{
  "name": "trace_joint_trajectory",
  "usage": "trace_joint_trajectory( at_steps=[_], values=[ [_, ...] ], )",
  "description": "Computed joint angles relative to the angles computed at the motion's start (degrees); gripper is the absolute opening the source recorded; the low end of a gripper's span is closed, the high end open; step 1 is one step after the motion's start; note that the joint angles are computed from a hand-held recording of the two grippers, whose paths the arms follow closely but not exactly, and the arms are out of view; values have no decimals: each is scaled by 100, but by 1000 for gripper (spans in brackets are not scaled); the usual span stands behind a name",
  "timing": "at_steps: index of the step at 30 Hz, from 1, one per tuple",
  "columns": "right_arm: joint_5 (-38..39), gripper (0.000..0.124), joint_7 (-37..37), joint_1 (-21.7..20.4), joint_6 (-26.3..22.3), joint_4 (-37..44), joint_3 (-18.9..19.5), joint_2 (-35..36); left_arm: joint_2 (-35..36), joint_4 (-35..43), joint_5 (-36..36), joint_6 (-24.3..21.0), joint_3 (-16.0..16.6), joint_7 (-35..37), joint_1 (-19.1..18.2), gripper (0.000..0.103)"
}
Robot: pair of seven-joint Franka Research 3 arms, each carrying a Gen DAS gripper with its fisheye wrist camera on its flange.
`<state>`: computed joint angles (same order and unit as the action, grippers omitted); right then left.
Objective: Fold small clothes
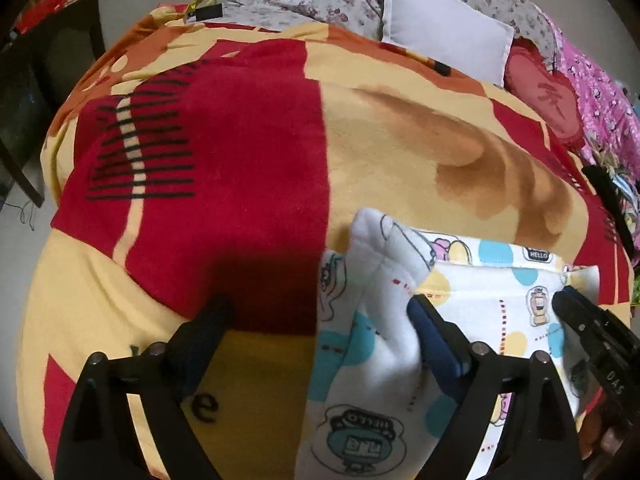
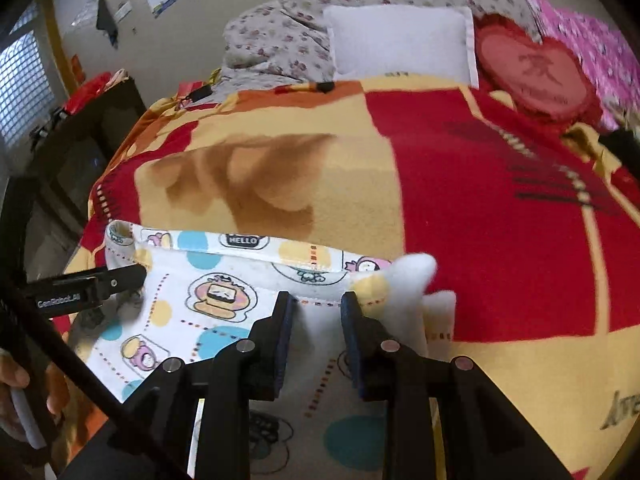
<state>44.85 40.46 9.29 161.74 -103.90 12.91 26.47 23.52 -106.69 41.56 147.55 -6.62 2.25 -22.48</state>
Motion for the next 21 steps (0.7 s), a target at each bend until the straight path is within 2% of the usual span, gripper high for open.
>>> trace_joint_trajectory(
  at_steps=[3,5,7,8,13,16,21],
  values=[
    [-185,27,215,76,-115,5,-113,-65,-167,-200,-54,148,-22,-105,24,91],
    [-148,29,161,26,-146,-156,-84,-251,-349,-351,89,69,-12,-234,-52,91],
    [170,42,-187,-117,-119,-431,52,-526,-455,-398,251,-132,-33,-305,-109,91],
    [387,45,-408,-184,-120,-609,107,-700,-540,-453,365,-258,-57,-369,-161,91],
    [1104,46,-1273,-64,121,-1381,2,-1371,-785,-681,734,-519,-215,-739,-226,91],
    [1092,46,-1341,134,84,-1597,-200,-1511,-838,-810,782,-458,-317,-870,-189,91],
    [540,45,-1075,436,362,-1834,-427,-1449,-682,-799,650,-377,-388,-801,-152,91]
  ],
)
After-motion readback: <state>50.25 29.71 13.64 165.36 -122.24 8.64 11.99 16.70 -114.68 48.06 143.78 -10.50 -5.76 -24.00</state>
